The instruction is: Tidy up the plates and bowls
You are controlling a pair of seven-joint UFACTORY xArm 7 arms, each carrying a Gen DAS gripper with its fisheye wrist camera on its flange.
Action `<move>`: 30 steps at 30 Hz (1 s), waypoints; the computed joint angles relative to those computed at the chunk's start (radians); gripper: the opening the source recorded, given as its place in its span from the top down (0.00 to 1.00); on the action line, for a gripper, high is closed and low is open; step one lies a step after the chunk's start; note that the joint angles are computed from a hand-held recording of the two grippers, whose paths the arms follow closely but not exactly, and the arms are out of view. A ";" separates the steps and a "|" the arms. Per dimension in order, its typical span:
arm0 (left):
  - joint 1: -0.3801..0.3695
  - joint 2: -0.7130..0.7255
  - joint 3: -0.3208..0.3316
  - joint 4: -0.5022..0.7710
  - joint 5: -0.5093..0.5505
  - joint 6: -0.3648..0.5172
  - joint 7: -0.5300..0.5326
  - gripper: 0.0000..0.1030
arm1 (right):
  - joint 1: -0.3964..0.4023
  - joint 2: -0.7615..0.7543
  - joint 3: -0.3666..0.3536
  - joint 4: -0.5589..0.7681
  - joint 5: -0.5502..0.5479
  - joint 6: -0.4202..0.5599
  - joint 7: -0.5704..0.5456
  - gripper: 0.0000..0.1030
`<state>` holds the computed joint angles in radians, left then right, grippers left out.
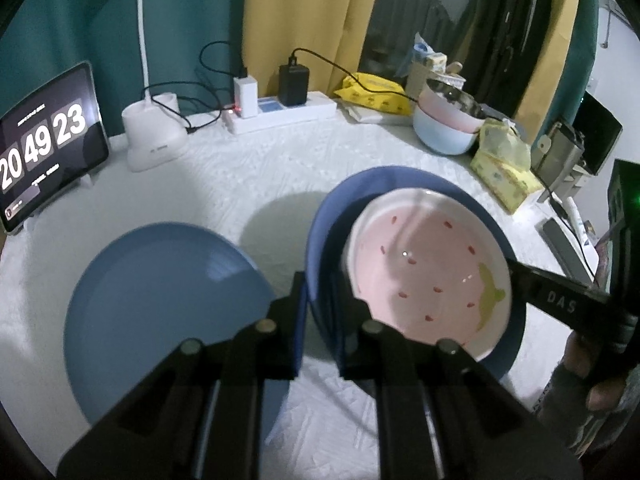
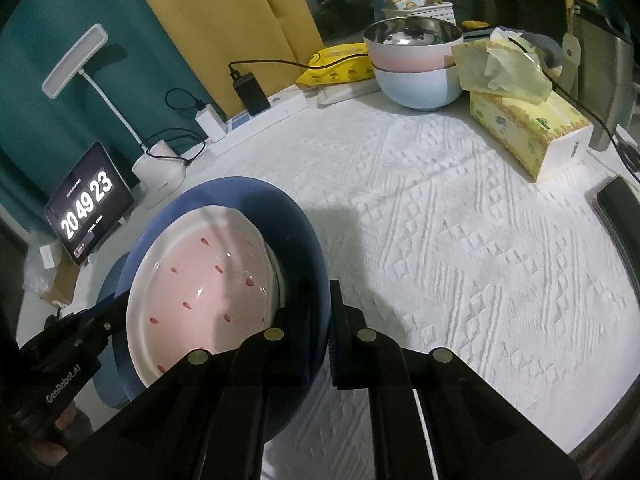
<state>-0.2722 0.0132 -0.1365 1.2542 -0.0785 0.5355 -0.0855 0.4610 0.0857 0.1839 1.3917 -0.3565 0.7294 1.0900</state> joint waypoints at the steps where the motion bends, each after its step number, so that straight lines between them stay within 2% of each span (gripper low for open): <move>1: 0.000 -0.001 0.000 -0.001 -0.002 0.001 0.003 0.90 | 0.001 -0.002 0.000 -0.001 -0.003 0.003 0.006 0.93; 14: -0.001 -0.029 0.001 -0.018 -0.032 -0.019 0.032 0.90 | 0.001 -0.032 0.012 0.008 -0.033 0.023 0.037 0.93; 30: 0.015 -0.090 0.018 -0.051 -0.070 -0.051 0.064 0.90 | 0.041 0.016 0.017 0.131 -0.089 0.087 0.040 0.93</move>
